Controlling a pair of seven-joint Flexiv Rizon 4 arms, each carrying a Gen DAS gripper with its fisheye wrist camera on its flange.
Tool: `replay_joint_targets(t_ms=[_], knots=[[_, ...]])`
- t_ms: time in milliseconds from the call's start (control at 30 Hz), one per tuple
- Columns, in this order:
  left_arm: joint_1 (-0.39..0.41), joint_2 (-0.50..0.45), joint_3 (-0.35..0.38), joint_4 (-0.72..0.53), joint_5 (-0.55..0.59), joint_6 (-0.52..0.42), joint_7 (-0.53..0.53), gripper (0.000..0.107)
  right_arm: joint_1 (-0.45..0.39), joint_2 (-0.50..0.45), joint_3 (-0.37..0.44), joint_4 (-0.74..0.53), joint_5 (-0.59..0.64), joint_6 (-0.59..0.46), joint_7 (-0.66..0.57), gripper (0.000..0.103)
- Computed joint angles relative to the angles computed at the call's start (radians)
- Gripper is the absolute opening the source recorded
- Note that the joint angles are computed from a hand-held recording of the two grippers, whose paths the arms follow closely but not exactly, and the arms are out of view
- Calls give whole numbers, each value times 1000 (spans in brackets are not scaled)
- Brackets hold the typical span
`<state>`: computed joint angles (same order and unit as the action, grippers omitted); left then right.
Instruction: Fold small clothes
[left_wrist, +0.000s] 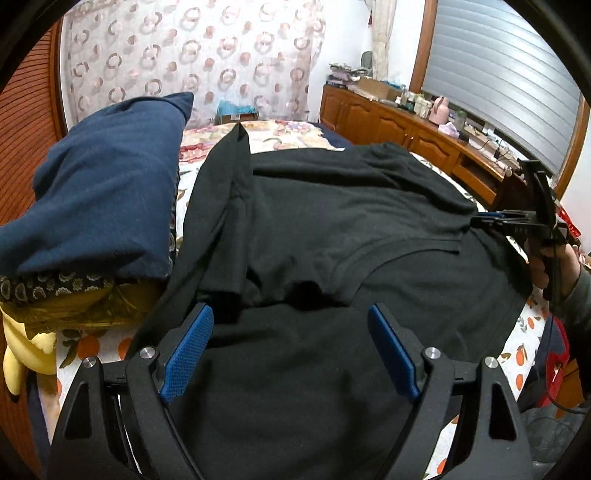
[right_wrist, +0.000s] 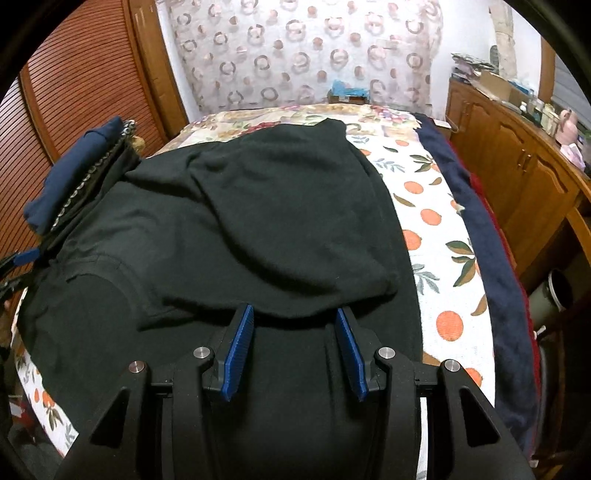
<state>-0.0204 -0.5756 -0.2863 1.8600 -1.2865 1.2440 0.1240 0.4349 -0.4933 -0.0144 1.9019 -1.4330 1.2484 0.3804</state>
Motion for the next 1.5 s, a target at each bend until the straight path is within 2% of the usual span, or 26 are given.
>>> replay_joint_targets(t_ms=[233,300,367,433,467,667,767,1133,1233,1300,1367,1433,1467,1500], knots=[[7,-25,12,-17,94,7,-109,86,11,-11,-8,-10,-43,-44,8,48],[20,-34,-3,-24,99,15,-119,82,15,-18,-3,-17,-47,-67,3,48],[28,-43,-16,-34,102,33,-125,60,27,-26,3,-18,-51,-89,14,48],[32,-53,-23,-47,116,50,-140,45,32,-31,7,-17,-54,-100,16,49],[31,-61,-25,-54,127,64,-148,41,32,-32,8,-17,-53,-103,13,50],[42,-107,-45,-88,221,145,-245,40,44,-37,15,-21,-27,-130,-25,52],[54,-122,-38,-108,286,126,-327,40,41,-35,10,-19,-35,-118,-17,53],[154,-140,-155,-93,396,187,-397,40,43,-34,11,-17,-33,-119,-21,54],[204,-145,-225,-75,410,221,-380,40,42,-33,11,-17,-33,-117,-21,54],[239,-154,-279,-60,425,265,-354,34,43,-33,11,-17,-32,-118,-22,54],[235,-162,-280,-59,457,305,-366,17,43,-33,11,-17,-32,-118,-23,54],[235,-170,-276,-69,483,305,-387,8,42,-32,10,-16,-33,-116,-22,54],[246,-176,-290,-69,506,316,-403,7,42,-32,10,-16,-34,-116,-21,54],[275,-184,-337,-59,499,354,-383,6,41,-32,11,-16,-34,-116,-22,54]])
